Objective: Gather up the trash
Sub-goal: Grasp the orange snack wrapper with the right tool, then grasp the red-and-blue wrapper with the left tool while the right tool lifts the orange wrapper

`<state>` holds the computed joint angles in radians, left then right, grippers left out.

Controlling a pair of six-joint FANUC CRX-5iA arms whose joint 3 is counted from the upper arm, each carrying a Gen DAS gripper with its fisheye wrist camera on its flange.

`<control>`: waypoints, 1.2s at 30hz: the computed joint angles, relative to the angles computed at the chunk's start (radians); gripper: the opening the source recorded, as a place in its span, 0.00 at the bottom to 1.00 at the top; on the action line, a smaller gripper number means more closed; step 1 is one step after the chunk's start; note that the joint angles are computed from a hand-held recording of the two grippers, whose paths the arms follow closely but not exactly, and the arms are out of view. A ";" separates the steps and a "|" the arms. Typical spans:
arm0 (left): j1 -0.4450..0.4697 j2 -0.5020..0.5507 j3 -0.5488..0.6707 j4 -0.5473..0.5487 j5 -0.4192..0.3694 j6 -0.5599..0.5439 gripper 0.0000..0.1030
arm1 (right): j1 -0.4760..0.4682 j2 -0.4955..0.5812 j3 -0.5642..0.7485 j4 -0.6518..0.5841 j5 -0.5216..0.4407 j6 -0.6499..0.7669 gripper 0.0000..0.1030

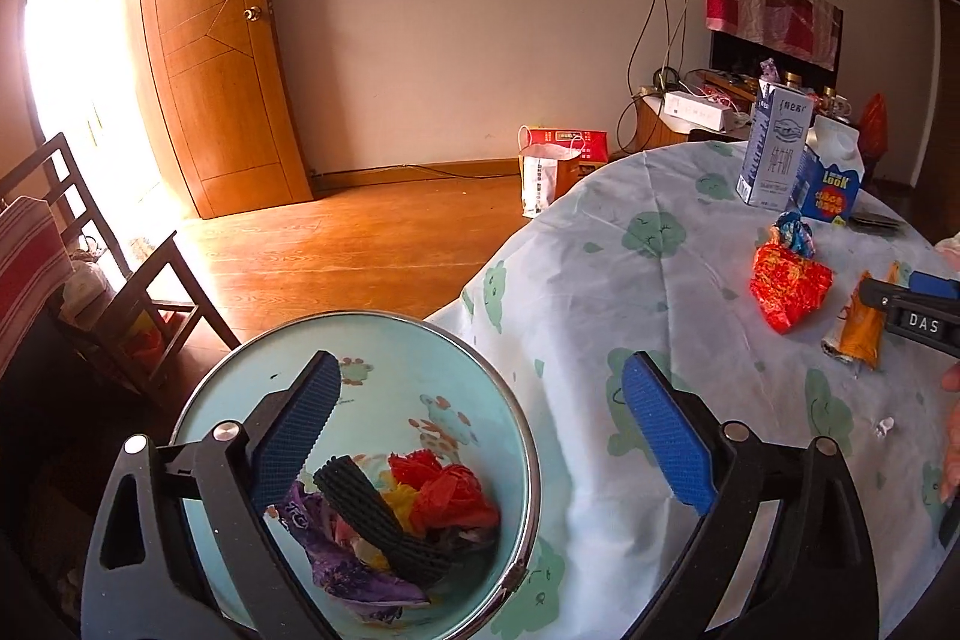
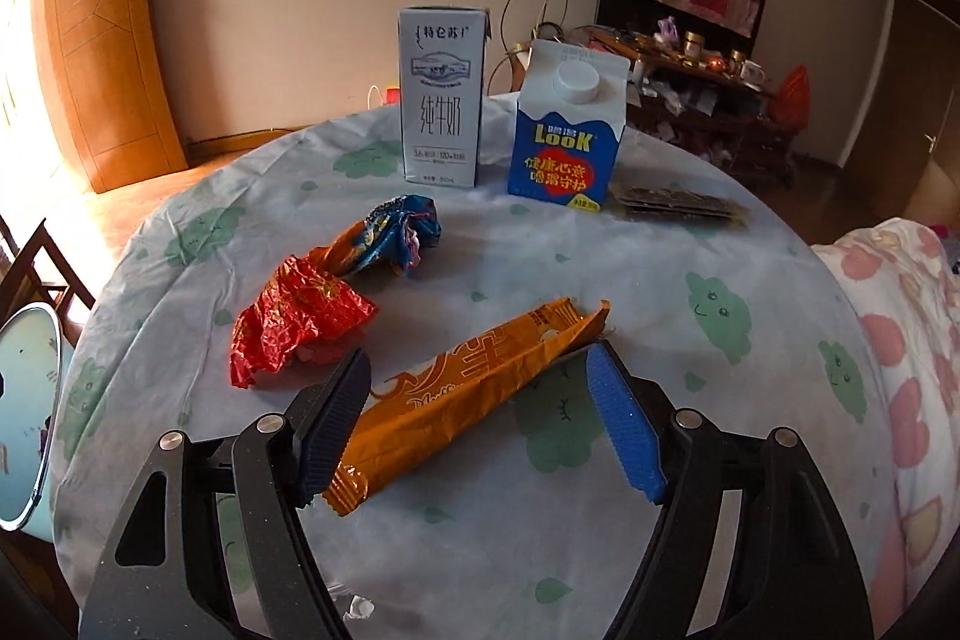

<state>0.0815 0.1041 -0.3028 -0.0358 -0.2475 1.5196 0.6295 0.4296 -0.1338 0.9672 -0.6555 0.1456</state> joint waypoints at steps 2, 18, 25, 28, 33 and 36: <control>-0.014 0.021 0.043 -0.076 -0.027 0.070 0.92 | -0.001 0.014 0.026 -0.076 0.000 0.053 0.72; -0.078 0.140 0.220 -0.178 -0.119 0.145 0.92 | -0.028 -0.062 -0.046 -0.183 -0.065 0.226 0.72; -0.129 0.167 0.264 -0.186 -0.145 0.159 0.92 | -0.033 -0.113 -0.080 -0.210 0.001 0.157 0.73; -0.146 0.173 0.273 -0.172 -0.148 0.137 0.92 | -0.032 -0.076 -0.013 -0.305 -0.062 0.236 0.73; -0.167 0.189 0.286 -0.138 -0.147 0.099 0.92 | -0.046 -0.101 -0.032 -0.361 -0.024 0.281 0.38; -0.183 0.210 0.305 -0.115 -0.158 0.073 0.92 | -0.055 -0.128 -0.061 -0.360 0.000 0.301 0.18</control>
